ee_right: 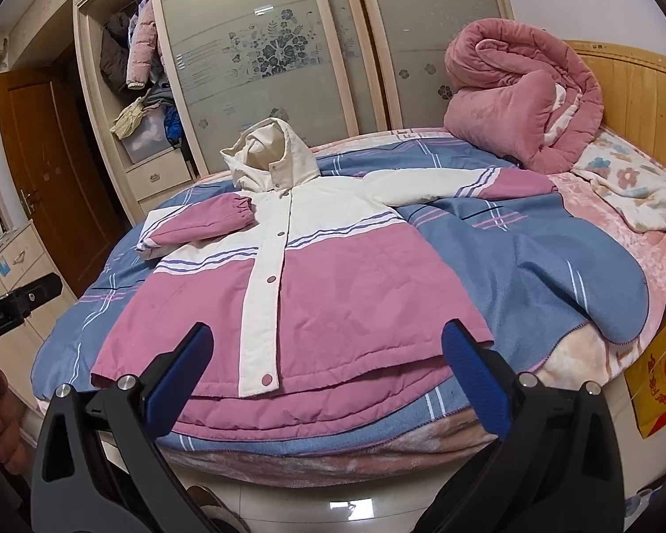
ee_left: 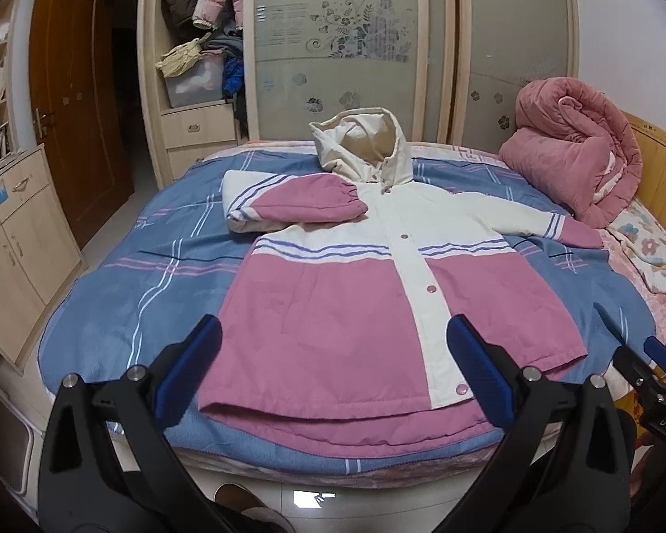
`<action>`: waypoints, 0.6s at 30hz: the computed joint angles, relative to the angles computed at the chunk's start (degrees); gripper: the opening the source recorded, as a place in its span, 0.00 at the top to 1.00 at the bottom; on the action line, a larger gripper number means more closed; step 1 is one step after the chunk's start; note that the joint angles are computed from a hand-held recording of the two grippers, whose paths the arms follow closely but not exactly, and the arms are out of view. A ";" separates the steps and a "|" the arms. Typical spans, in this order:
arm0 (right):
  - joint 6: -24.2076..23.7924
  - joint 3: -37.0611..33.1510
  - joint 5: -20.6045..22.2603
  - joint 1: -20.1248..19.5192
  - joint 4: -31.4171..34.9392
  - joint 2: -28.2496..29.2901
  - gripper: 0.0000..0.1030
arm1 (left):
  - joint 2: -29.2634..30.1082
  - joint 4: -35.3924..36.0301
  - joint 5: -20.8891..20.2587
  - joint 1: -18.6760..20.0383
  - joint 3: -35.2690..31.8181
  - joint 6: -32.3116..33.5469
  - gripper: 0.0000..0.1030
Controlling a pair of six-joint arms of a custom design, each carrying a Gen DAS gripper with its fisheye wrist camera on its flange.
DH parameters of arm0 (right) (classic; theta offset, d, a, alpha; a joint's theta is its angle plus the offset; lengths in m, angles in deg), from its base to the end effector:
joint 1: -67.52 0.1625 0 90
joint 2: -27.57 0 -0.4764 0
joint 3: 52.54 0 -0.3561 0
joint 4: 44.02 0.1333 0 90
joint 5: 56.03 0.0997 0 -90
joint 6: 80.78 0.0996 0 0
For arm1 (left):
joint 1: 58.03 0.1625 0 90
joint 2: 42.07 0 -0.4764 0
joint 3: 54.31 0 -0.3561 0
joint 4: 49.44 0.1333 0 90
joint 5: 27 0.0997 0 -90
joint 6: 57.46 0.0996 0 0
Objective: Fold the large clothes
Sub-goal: 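Move the right tool toward the other pink sleeve cuff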
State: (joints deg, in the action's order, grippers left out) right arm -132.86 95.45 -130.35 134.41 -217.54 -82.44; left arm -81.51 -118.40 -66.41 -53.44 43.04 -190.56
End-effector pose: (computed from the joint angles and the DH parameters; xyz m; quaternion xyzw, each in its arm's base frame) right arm 0.0469 -0.2983 0.3950 0.2796 -0.8712 0.3805 0.1343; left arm -0.4957 -0.2507 0.0535 -0.0337 0.7481 -0.5009 0.4339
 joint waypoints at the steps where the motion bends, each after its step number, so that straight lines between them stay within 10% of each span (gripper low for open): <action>1: 0.31 -0.34 -0.67 0.86 0.02 0.42 0.01 | -0.31 -0.57 0.17 0.11 0.11 0.92 0.02; 6: 3.19 -3.82 -2.49 5.28 4.13 1.81 0.01 | -4.41 -13.03 2.37 1.25 2.83 17.58 0.02; 12: 10.37 -10.97 -2.98 11.95 10.55 5.47 0.01 | -4.90 -5.00 6.54 1.54 -0.98 20.28 0.02; 18: 18.15 -20.24 -1.41 19.12 17.66 15.62 0.01 | -10.17 -23.21 10.80 1.67 9.44 21.31 0.02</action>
